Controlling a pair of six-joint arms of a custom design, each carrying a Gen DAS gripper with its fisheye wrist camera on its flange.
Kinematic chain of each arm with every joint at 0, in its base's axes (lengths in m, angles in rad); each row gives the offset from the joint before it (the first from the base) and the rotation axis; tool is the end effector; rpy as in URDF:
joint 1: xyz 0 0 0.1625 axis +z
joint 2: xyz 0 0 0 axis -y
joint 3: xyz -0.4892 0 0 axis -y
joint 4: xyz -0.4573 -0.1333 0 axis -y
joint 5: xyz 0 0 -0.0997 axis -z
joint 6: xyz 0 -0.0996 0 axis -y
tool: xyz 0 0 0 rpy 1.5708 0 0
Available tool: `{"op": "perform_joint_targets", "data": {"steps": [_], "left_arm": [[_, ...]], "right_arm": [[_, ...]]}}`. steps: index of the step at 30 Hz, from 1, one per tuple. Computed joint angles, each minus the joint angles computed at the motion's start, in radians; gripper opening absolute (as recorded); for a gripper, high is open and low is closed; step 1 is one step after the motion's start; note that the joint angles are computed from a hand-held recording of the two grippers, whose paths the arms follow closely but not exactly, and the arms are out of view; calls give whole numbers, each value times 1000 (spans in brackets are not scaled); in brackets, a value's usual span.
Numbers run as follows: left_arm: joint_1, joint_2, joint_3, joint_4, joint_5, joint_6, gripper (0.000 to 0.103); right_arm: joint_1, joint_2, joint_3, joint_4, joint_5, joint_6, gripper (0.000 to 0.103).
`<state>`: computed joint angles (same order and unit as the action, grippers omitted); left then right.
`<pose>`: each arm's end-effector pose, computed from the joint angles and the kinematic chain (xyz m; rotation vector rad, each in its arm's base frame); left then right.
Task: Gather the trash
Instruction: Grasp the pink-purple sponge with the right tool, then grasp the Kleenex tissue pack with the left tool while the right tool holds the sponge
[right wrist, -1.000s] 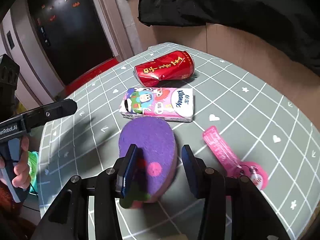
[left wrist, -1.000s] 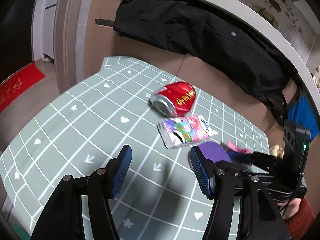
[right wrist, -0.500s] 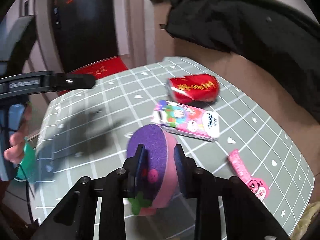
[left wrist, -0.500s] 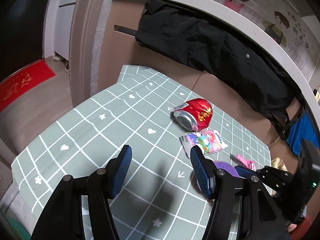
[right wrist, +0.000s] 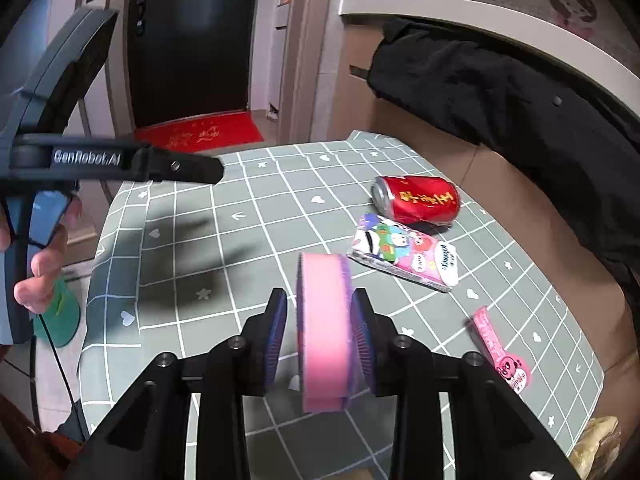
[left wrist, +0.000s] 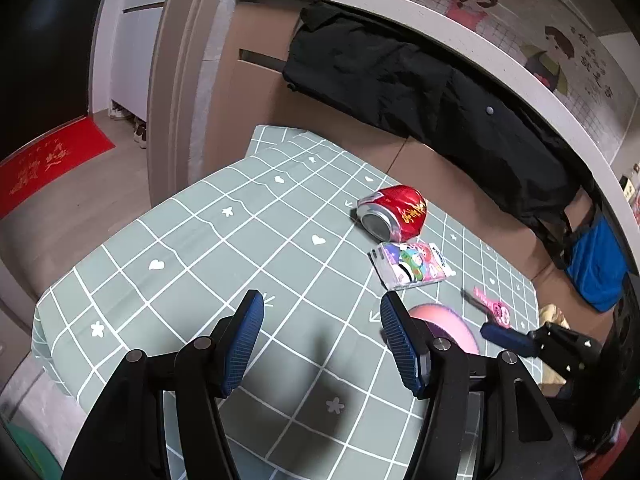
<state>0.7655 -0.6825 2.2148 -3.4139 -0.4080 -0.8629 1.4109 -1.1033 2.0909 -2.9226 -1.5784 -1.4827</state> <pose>-0.2079 -0.5114 0.0070 -0.2932 2.2189 -1.3181 0.0352 -0.6144 0.1599 1.7485 -2.2496 0.3495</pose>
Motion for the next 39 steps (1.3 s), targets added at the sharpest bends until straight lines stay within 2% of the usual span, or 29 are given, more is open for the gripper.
{"op": "perform_joint_targets", "data": {"steps": [3, 9, 11, 13, 18, 21, 27, 29, 31, 37, 39], "left_arm": [[5, 4, -10, -10, -5, 16, 61], [19, 20, -45, -29, -10, 71, 61], [32, 29, -64, -50, -32, 104, 61], [53, 44, -96, -76, -76, 154, 61], [120, 92, -217, -81, -208, 254, 61], [155, 127, -302, -13, -232, 240, 61], [207, 189, -437, 17, -184, 268, 61], [229, 190, -448, -8, -233, 279, 61], [242, 179, -448, 43, -294, 263, 60], [205, 182, -443, 192, -390, 393, 59], [179, 190, -439, 196, -370, 448, 59]], "right_arm": [[5, 11, -41, 66, -24, 61, 36], [15, 67, -96, 143, -86, 122, 36], [4, 62, -128, 250, -60, 159, 29], [-9, 46, -146, 307, -20, 175, 28], [-57, -19, -180, 289, 73, 212, 28], [-91, -44, -224, 295, 103, 267, 28], [-159, -62, -296, 308, 141, 345, 28], [-177, -61, -314, 327, 143, 355, 28], [-189, -64, -318, 327, 143, 352, 29], [-210, -59, -342, 344, 157, 334, 29], [-216, -56, -348, 346, 164, 331, 29]]}}
